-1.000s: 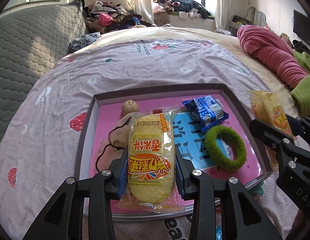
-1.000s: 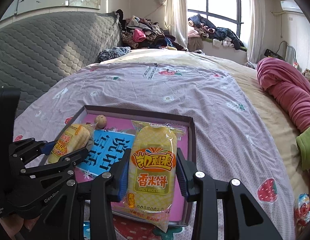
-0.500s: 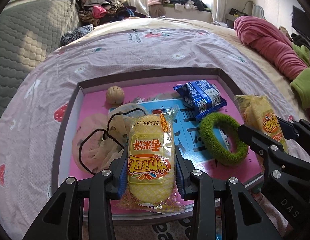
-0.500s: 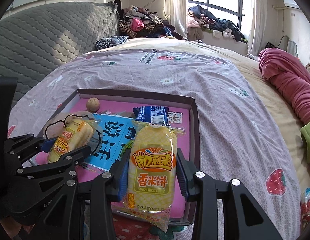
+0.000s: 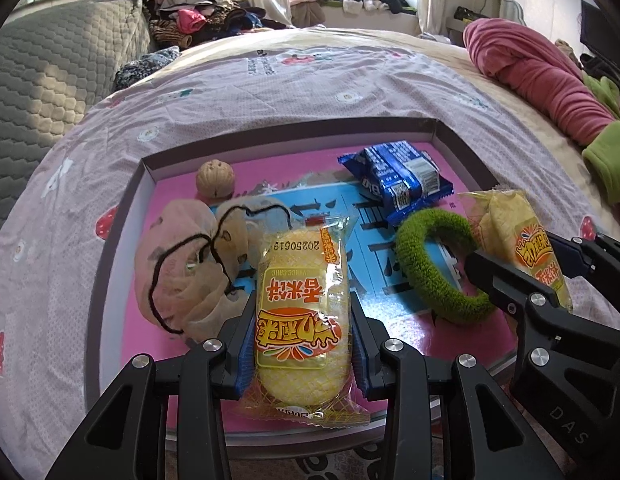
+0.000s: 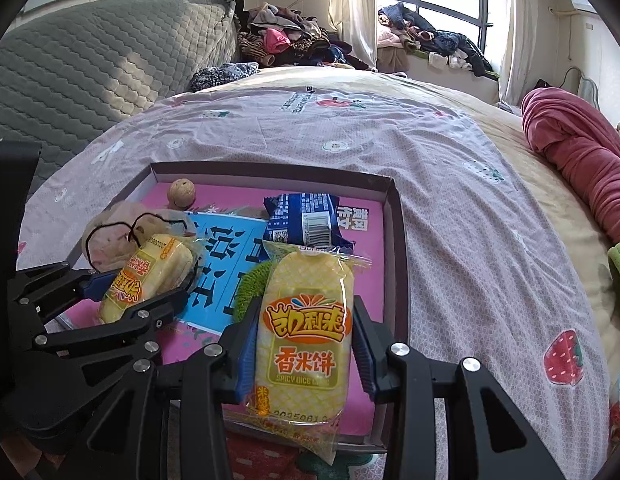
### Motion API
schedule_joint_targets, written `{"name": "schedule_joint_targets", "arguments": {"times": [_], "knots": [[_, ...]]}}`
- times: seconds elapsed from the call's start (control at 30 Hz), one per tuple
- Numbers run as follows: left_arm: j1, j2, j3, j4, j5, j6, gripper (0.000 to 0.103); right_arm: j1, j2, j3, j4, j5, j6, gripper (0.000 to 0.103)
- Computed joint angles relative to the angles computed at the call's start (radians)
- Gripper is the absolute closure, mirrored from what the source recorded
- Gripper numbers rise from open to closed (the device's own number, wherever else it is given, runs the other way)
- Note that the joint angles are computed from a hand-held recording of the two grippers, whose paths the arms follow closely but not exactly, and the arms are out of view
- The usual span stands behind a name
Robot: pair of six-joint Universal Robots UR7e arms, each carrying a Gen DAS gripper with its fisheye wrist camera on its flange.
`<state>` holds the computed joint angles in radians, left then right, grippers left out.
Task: Organize objects
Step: 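Lower the left packet into the tray while the right tool lowers its packet beside the ring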
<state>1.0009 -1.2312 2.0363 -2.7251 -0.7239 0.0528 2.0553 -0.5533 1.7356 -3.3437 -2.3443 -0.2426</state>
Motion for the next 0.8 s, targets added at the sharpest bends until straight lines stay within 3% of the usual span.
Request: {"name": "schedule_joint_targets", "arguments": {"times": [0.37,0.8], "knots": [[0.013,0.011,-0.016,0.014,-0.021,-0.013,0.063,-0.011,0.007,-0.009,0.014,0.006,0.0,0.062],[0.017,0.023,-0.006,-0.055,-0.008,0.019,0.063,-0.026,0.01,-0.007,0.021,0.018,0.007,0.062]]}}
